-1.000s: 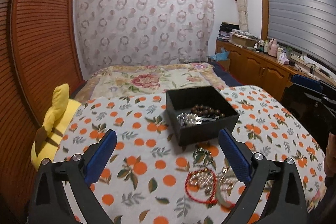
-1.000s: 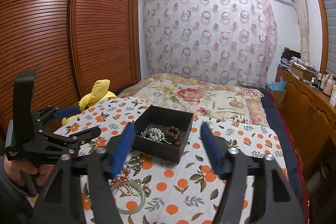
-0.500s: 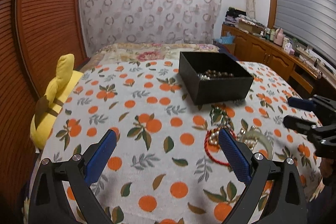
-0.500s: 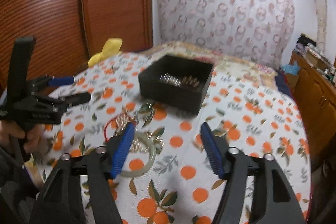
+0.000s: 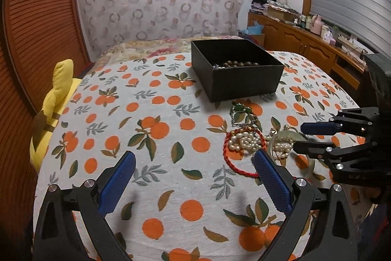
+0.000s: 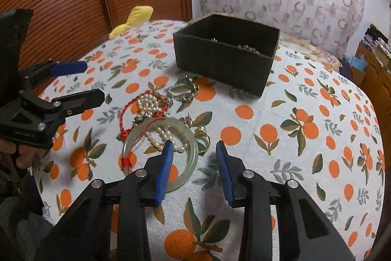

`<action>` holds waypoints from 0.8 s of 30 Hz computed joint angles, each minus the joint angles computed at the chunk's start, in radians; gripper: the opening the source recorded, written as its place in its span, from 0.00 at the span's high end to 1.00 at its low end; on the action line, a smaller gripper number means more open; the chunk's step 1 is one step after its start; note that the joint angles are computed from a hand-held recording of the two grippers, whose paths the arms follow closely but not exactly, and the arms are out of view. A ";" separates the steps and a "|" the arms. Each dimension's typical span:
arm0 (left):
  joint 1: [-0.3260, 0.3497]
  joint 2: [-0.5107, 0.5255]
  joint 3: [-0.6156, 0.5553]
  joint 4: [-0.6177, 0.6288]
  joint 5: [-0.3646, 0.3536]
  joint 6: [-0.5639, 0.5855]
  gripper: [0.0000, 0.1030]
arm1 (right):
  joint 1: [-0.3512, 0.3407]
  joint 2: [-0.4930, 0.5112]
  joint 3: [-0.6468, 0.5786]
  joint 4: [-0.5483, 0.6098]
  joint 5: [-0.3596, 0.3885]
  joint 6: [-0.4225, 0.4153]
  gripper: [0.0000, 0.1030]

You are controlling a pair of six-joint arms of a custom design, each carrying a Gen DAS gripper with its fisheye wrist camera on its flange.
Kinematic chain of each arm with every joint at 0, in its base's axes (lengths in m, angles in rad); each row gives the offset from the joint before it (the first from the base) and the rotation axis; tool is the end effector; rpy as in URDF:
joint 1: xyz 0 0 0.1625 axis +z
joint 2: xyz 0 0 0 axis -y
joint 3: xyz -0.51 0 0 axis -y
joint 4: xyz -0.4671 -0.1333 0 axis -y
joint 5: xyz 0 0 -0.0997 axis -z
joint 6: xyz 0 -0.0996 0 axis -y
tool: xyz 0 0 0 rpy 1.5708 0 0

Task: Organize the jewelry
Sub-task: 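Grasp the jade bangle rim with the right tool while the left tool grasps the red-string necklace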

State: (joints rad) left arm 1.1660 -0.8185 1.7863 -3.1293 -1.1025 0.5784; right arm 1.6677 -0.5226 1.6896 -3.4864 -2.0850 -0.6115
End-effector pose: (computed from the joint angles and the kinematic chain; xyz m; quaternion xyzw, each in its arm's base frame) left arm -0.1298 -0.7556 0.1319 0.3797 0.8523 -0.2628 0.2457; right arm 0.1572 -0.7458 -0.0082 0.2250 -0.8765 0.2817 0.3189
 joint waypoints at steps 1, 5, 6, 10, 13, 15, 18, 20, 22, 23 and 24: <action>-0.001 0.002 -0.001 0.001 0.002 0.001 0.09 | 0.000 0.001 -0.001 0.002 -0.003 -0.002 0.66; -0.004 0.007 -0.006 0.016 0.007 0.002 0.09 | 0.000 -0.001 0.004 -0.002 -0.008 -0.025 0.89; -0.005 0.008 -0.008 0.024 0.007 0.000 0.09 | -0.001 -0.002 0.007 -0.007 -0.010 -0.031 0.90; -0.007 0.014 -0.019 0.053 0.005 -0.004 0.20 | -0.005 -0.014 0.031 -0.027 -0.007 -0.032 0.91; -0.008 0.021 -0.029 0.083 0.005 -0.011 0.32 | -0.008 -0.021 0.045 -0.040 -0.001 -0.030 0.91; -0.009 0.026 -0.037 0.106 0.010 -0.014 0.41 | -0.010 -0.025 0.053 -0.049 0.000 -0.032 0.91; -0.009 0.034 -0.046 0.134 0.017 -0.019 0.54 | -0.010 -0.027 0.058 -0.058 0.000 -0.033 0.91; -0.009 0.040 -0.053 0.149 0.023 -0.023 0.63 | -0.009 -0.026 0.059 -0.064 -0.001 -0.036 0.91; -0.010 0.045 -0.058 0.158 0.034 -0.023 0.66 | -0.009 -0.026 0.059 -0.065 0.000 -0.036 0.91; -0.010 0.047 -0.059 0.161 0.036 -0.022 0.68 | -0.009 -0.026 0.060 -0.066 -0.001 -0.035 0.91; -0.010 0.049 -0.060 0.158 0.036 -0.017 0.68 | -0.009 -0.026 0.060 -0.066 -0.002 -0.035 0.91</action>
State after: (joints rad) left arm 1.1561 -0.7696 1.7264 -2.9715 -1.0667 0.5610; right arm 1.6587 -0.5491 1.7494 -3.5529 -2.0866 -0.6464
